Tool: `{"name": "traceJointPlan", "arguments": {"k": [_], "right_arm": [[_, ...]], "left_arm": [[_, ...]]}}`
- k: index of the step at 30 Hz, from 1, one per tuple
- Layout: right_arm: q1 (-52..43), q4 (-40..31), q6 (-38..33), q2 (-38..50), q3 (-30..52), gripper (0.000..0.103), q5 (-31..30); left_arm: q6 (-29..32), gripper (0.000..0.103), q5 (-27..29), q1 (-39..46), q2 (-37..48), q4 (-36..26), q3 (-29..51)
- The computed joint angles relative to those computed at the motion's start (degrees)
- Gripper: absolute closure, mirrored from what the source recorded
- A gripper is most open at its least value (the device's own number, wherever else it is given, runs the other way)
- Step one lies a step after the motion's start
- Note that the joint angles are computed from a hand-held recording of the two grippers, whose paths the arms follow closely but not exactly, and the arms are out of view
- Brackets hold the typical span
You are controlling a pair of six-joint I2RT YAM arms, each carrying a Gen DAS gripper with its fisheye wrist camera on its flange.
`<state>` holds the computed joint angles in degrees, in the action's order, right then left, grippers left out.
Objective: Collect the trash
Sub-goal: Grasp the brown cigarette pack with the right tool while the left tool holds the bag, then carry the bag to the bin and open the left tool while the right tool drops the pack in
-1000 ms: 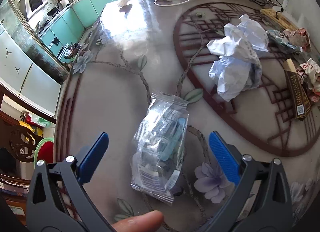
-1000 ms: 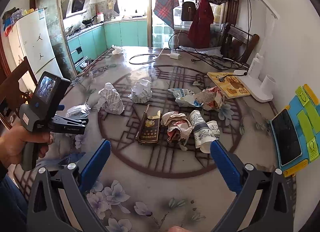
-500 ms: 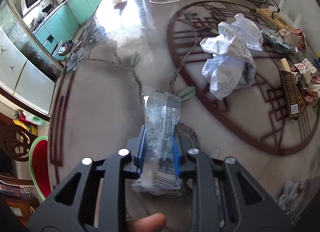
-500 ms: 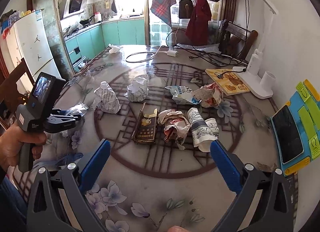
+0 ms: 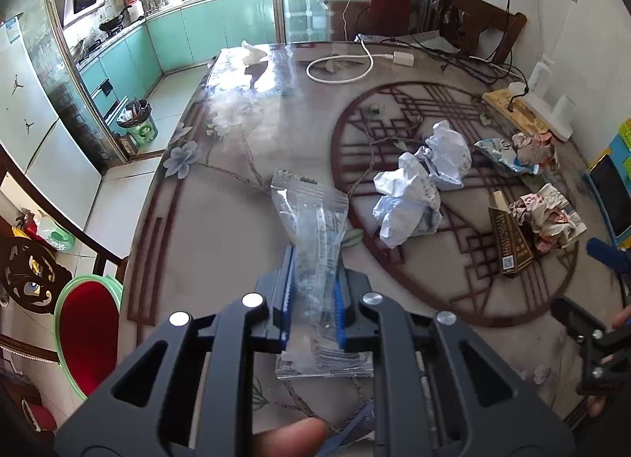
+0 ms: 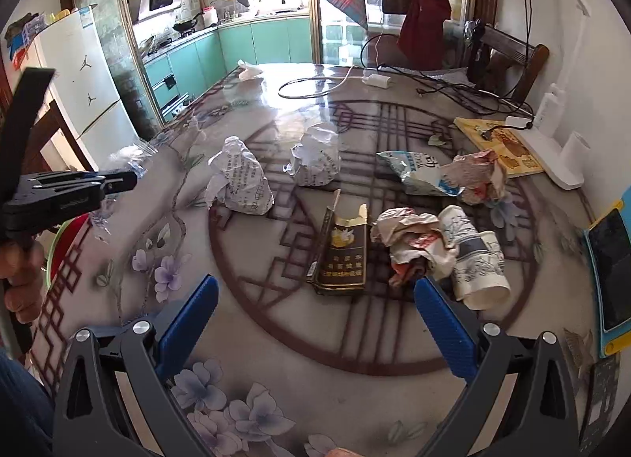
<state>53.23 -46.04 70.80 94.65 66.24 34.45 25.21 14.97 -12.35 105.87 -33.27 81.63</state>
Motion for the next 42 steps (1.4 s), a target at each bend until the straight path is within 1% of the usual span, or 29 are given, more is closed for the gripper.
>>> {"name": "traceJointPlan", "arguments": {"k": [3,5,9,13,16,18,19,22,24,28,29,33,37,42], "right_arm": [[-2.9,2.0,-1.1,2.6,0.0,0.006,-2.4],[-5.2,4.8,-1.5,3.5,-1.4,0.006,-4.3],[-8.4,7.7,-2.0,6.1,-2.5,0.008,-7.2],[-11.0,7.6,-2.7,8.3,-1.6,0.010,-7.9],[-12.9,7.4,-3.5,9.7,-0.6,0.016,-8.7],[-14.5,8.3,-3.8,9.8,-1.0,0.031,-10.6],[-14.6,8.1,-3.8,9.8,-0.9,0.031,-10.4],[-14.7,7.2,-4.8,10.6,0.2,0.041,-10.1],[-14.7,7.1,-5.7,10.6,0.5,0.056,-9.9],[-14.5,7.5,-7.4,10.2,0.6,0.059,-10.5],[-13.9,7.0,-7.6,9.9,0.8,0.063,-10.0],[-11.3,3.6,-8.7,9.5,3.9,0.063,-7.0],[-7.6,-1.7,-8.8,9.8,9.5,0.063,-3.1],[-3.7,-6.8,-10.0,13.9,21.0,0.063,0.2]], "left_arm": [[1.0,0.086,1.5,1.3,-1.3,-0.4,0.0],[1.6,0.086,2.0,2.3,-1.6,-0.3,0.1],[2.0,0.086,4.2,5.1,-0.6,-2.5,2.7],[1.9,0.086,6.3,7.0,-0.6,-3.6,4.4],[1.5,0.086,7.6,7.6,-0.6,-4.6,5.3],[1.3,0.086,8.2,7.8,-0.7,-4.9,5.8],[1.2,0.086,8.4,7.8,-0.8,-5.1,5.9],[1.0,0.086,8.8,7.7,-1.2,-5.2,6.0],[0.9,0.086,9.0,7.7,-1.2,-5.3,6.3],[0.7,0.086,8.9,7.5,-1.2,-5.2,6.4],[0.6,0.086,8.8,7.5,-1.3,-5.2,6.4],[0.6,0.086,9.2,7.8,-1.3,-5.2,6.7],[0.3,0.086,9.9,9.0,-1.6,-5.4,7.1],[-0.5,0.086,11.7,12.4,-2.1,-5.9,8.9]]}}
